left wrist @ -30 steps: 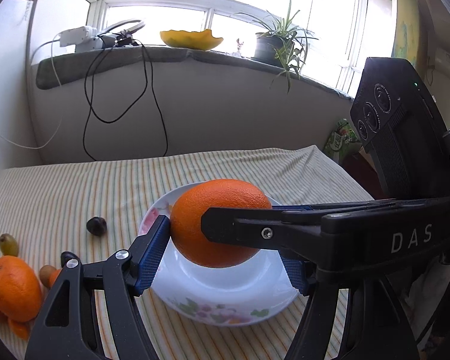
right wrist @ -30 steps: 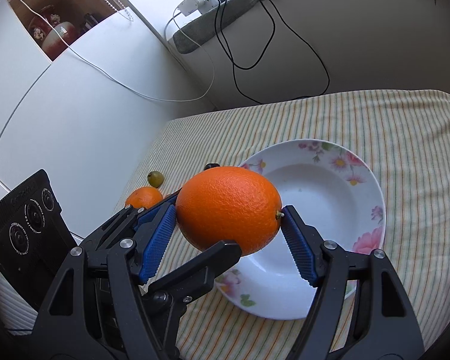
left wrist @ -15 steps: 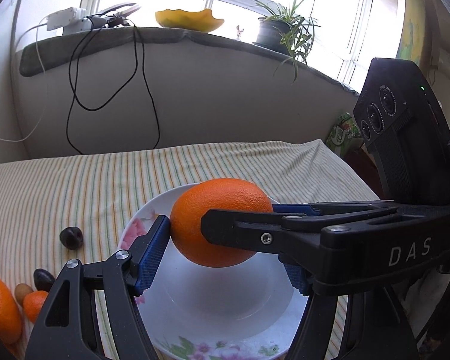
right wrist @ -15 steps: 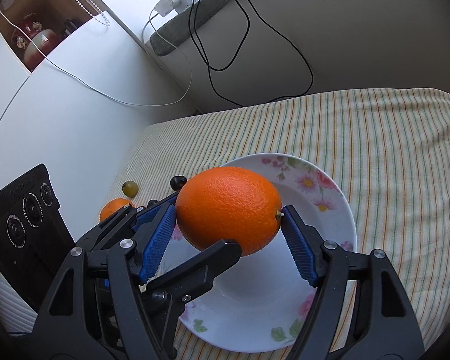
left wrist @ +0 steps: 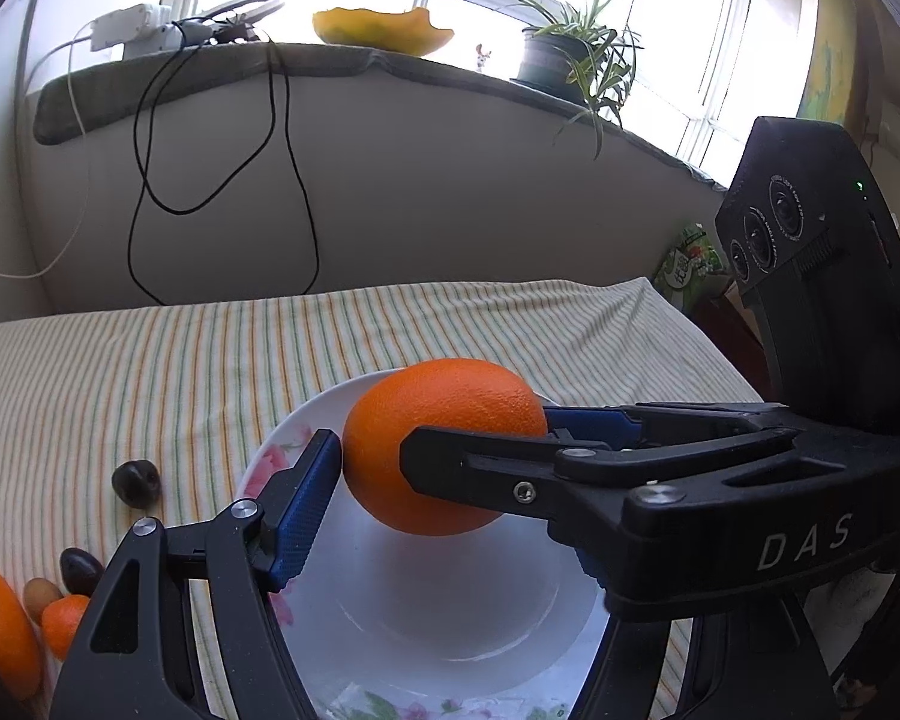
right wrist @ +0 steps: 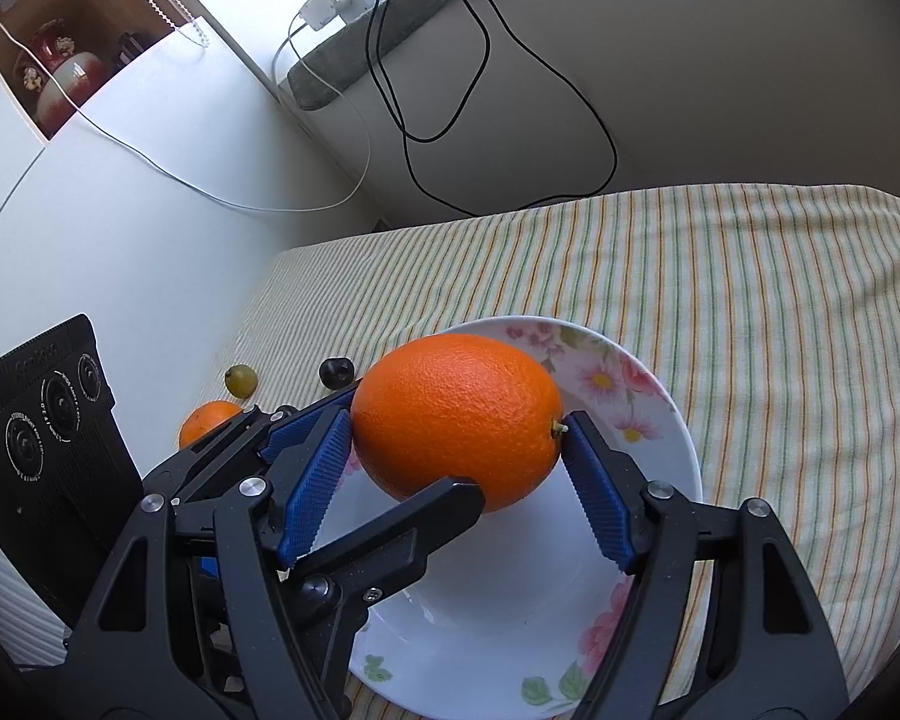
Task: Organize fruits
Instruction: 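Carry the large orange with the right tool onto the white plate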
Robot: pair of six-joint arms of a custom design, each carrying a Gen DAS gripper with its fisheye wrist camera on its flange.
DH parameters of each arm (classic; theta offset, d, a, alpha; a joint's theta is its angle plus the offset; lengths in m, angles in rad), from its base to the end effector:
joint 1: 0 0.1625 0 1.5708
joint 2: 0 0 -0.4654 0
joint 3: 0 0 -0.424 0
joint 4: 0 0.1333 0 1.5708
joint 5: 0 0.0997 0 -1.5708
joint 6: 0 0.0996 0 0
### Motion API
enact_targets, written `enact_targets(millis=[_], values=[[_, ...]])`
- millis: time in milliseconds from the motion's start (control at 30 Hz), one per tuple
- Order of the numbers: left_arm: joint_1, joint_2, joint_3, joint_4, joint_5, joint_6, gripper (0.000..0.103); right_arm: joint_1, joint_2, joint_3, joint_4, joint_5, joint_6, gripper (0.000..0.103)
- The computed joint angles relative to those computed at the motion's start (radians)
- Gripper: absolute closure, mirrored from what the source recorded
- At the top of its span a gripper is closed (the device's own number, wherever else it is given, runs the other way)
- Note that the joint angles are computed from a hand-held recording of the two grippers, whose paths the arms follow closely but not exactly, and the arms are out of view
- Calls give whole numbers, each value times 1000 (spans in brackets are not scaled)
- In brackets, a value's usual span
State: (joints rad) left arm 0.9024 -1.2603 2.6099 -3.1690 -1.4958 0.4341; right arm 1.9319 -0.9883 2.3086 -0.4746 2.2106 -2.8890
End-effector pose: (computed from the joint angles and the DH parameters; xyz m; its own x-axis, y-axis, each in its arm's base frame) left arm -0.1103 -0.3669 0.1202 -0.4677 0.8675 -0.1694 0.8789 0.4363 -0.1927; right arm 0.1890 -0.2915 0.0145 -0.9282 0.2592 0.2669 -0.0335 0.6562 -0.7538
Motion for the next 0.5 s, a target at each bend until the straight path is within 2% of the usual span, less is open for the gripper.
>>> enact_targets(millis=[100, 167, 500], values=[[-40, 0, 24, -55, 26, 34, 34, 8, 1, -12, 3, -7, -26, 28], [-57, 1, 28, -68, 51, 20, 35, 35, 10, -33, 19, 43, -27, 28], [-47, -42, 27, -47, 59, 11, 35, 80, -11, -33, 33, 118, -7, 27]])
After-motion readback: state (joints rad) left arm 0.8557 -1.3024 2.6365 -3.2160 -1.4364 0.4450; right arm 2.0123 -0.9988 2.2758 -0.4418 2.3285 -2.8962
